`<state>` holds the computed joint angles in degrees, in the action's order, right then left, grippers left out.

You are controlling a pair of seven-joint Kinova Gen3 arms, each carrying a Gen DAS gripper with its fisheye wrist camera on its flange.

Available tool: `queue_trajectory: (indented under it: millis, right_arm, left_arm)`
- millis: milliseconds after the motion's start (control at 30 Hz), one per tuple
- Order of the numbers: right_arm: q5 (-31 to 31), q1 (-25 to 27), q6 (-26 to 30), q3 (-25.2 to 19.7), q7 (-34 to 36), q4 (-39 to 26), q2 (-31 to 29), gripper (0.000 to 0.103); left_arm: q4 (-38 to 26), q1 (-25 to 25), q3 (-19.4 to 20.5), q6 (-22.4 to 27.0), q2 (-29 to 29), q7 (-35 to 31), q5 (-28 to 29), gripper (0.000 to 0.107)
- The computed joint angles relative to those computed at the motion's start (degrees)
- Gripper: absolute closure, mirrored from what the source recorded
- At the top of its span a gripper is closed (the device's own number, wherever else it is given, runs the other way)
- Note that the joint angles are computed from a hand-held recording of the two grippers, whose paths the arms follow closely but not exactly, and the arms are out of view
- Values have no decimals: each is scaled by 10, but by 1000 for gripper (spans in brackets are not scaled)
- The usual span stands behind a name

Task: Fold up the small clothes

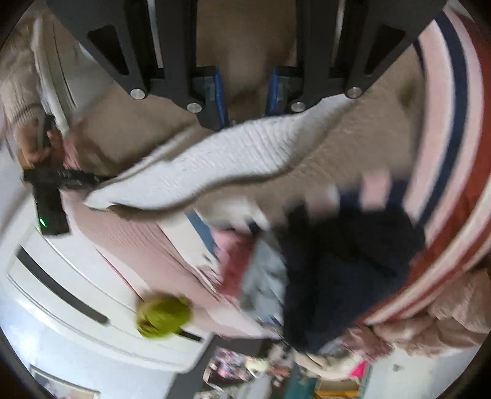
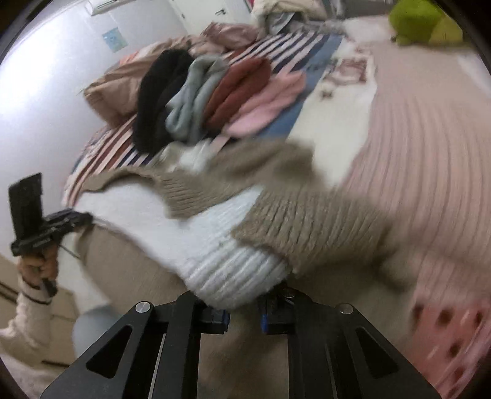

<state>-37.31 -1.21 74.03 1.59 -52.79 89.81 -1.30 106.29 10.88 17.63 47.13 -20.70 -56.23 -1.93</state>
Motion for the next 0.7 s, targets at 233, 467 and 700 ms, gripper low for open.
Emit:
queue_trajectory:
  millis: [233,467,700]
  right_arm:
    - [29,-2,-55,-15,-31,-30,23,94]
    - [-3,29,-24,45,52,46,-61,43]
    - [2,58,6,97,65,134,-114,43]
  left_arm:
    - [-5,-11,-65,-36,28,-40,18,57]
    - [28,-44,-36,-9,-71,-33,5,24]
    - [78,-59,-16,94,-150,11,55,21]
